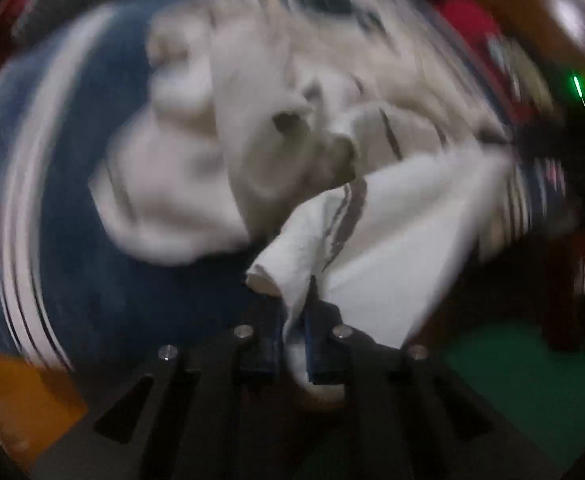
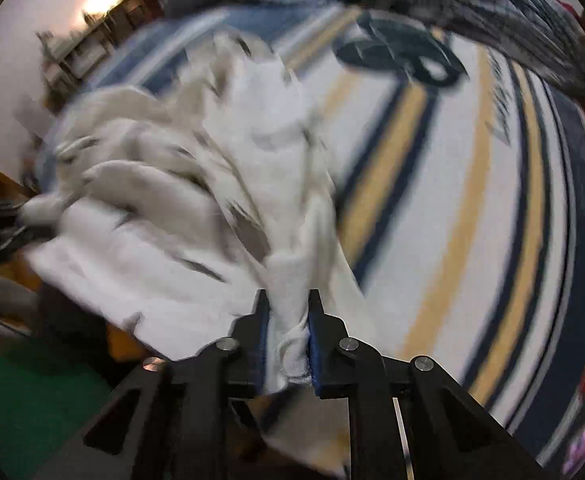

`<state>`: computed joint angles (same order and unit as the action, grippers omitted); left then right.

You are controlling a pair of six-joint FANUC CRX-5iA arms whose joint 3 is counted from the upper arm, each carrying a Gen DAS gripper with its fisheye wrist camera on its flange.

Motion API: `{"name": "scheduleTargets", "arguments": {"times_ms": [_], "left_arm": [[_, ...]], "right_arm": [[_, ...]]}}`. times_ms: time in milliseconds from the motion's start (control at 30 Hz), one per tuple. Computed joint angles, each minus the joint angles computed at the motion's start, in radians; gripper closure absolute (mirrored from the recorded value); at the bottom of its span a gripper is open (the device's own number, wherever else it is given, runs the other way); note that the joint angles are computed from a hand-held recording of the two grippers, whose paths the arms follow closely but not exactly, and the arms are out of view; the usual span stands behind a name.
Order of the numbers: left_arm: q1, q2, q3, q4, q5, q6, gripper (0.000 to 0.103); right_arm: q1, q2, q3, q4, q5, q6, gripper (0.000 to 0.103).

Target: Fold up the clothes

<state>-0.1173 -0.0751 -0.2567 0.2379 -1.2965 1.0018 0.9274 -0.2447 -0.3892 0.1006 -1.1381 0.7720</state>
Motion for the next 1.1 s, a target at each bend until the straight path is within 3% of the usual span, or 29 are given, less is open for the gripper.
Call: {"name": "scheduleTargets", "arguments": {"times_ms": [33, 67, 133, 200, 267, 333, 467, 567, 700, 767, 800, 833, 900, 933, 967, 1000, 1033, 1067, 1100], "left_arm": [[-0.016, 0.001, -0.009, -0.054, -0.043, 0.018, 0.093], [-0.025, 0.002, -0.029, -0.095, -0.076, 0.02, 0.093], [0.004, -0.006, -0.031, -0.124, -0.092, 0.021, 0.092], [0.04, -0.017, 0.003, -0.138, -0.08, 0.042, 0.089], [0.053, -0.005, 0.075, -0.135, 0.004, 0.035, 0.045], [0.025, 0.053, 0.173, -0.147, 0.083, 0.05, 0.024], [-0.104, 0.279, 0.441, -0.186, 0.176, 0.003, 0.02], [-0.208, 0.528, 0.75, -0.299, 0.183, -0.028, 0.018], [-0.298, 0.825, 1.157, -0.408, 0.126, -0.112, 0.016], [-0.314, 0.954, 1.35, -0.437, 0.053, -0.151, 0.016], [-0.317, 1.018, 1.448, -0.441, 0.015, -0.175, 0.015], [-0.307, 1.066, 1.508, -0.408, -0.029, -0.215, 0.012], [-0.294, 1.099, 1.503, -0.37, -0.085, -0.255, 0.011], [-0.288, 1.074, 1.437, -0.353, -0.054, -0.287, 0.01], [-0.283, 1.019, 1.333, -0.335, 0.029, -0.319, 0.015], [-0.276, 0.963, 1.228, -0.315, 0.097, -0.35, 0.026], [-0.259, 0.915, 1.135, -0.256, 0.13, -0.383, 0.072], [-0.248, 0.865, 1.047, -0.226, 0.164, -0.392, 0.096], [-0.245, 0.817, 0.971, -0.229, 0.204, -0.387, 0.098]], "right_arm": [[0.021, 0.004, -0.028, -0.007, -0.028, -0.019, 0.073], [0.04, 0.009, -0.05, -0.001, -0.055, -0.055, 0.071], [0.061, 0.002, -0.082, 0.019, -0.084, -0.142, 0.068], [0.058, -0.054, -0.114, 0.021, -0.049, -0.212, 0.063], [0.065, -0.095, -0.134, 0.058, -0.028, -0.284, 0.047], [0.093, -0.112, -0.154, 0.146, -0.032, -0.369, 0.033], [0.096, -0.11, -0.152, 0.181, -0.054, -0.456, 0.032], [0.093, -0.125, -0.175, 0.145, -0.007, -0.53, 0.032], [0.078, -0.143, -0.219, 0.067, 0.102, -0.618, 0.032], [0.085, -0.096, -0.217, 0.065, 0.118, -0.638, 0.03], [0.099, -0.087, -0.229, 0.094, 0.138, -0.658, 0.016], [0.114, -0.08, -0.236, 0.123, 0.153, -0.676, 0.009], [0.13, -0.037, -0.207, 0.135, 0.118, -0.652, 0.01], [0.14, -0.026, -0.196, 0.14, 0.103, -0.625, 0.029], [0.151, -0.031, -0.196, 0.152, 0.101, -0.61, 0.046], [0.148, -0.055, -0.2, 0.144, 0.11, -0.598, 0.081], [0.132, -0.094, -0.21, 0.121, 0.132, -0.598, 0.095], [0.12, -0.126, -0.218, 0.112, 0.146, -0.607, 0.095], [0.115, -0.149, -0.212, 0.124, 0.13, -0.612, 0.095]]}}
